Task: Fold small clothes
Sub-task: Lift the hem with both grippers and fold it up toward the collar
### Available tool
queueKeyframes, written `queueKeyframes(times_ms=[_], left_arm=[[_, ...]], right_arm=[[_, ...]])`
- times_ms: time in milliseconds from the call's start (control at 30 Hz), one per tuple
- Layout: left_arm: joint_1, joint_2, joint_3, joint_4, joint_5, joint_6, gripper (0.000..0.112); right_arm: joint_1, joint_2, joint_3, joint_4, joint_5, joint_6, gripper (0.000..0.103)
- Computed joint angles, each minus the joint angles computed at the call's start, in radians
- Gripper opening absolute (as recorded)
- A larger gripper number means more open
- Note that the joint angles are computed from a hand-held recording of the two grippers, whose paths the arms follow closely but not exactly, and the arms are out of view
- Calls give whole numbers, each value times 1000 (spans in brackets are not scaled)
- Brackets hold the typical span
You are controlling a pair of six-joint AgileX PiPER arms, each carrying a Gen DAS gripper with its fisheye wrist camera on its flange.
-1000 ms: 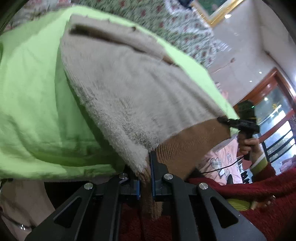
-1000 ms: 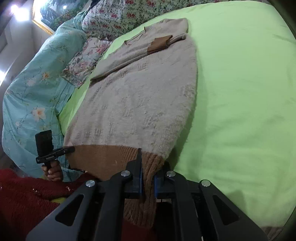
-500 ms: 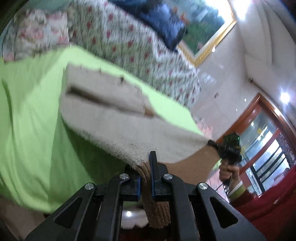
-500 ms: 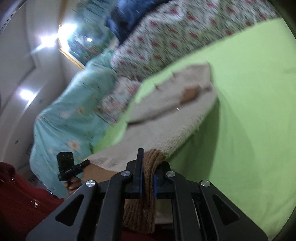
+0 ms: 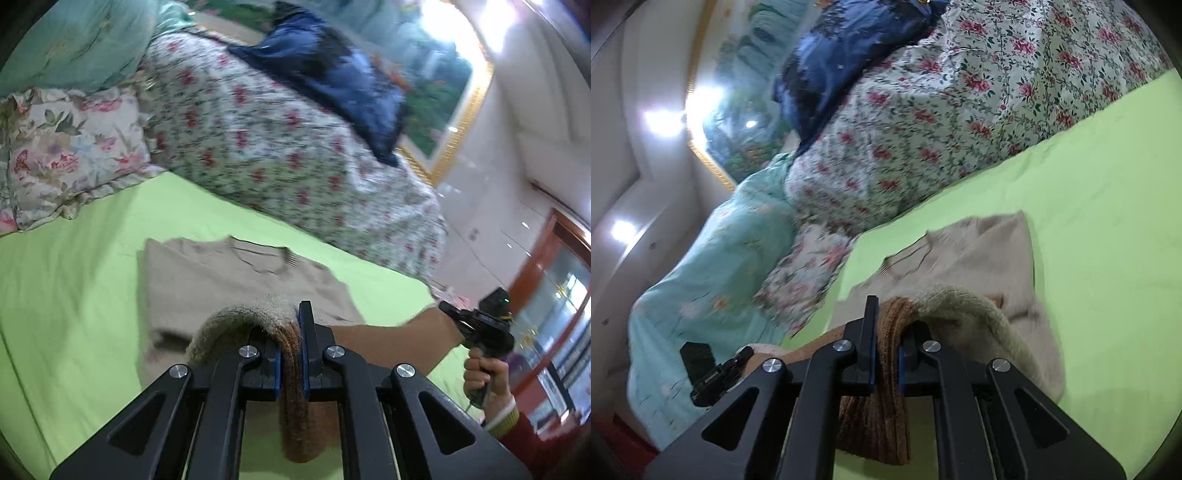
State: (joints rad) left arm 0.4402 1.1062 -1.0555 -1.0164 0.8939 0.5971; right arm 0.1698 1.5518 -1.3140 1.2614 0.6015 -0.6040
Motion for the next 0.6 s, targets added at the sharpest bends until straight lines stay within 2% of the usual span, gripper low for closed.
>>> queueKeyframes(times_ms=[133,233,433,600], left_arm=[[-64,152,-93,62,-104,-61,6],[-97,289,-193,111,-146,-122,6],[-127,551,-365,223,-183,-222,6],[-129,741,-494,311,-135,-330,9]], right_arm=[[14,190,-249,-169,-4,190,9],[30,338,-445,-327,5,341,9],[42,623,-781,-544,80,592,9],[50,800,-982,-645,144,729,14]])
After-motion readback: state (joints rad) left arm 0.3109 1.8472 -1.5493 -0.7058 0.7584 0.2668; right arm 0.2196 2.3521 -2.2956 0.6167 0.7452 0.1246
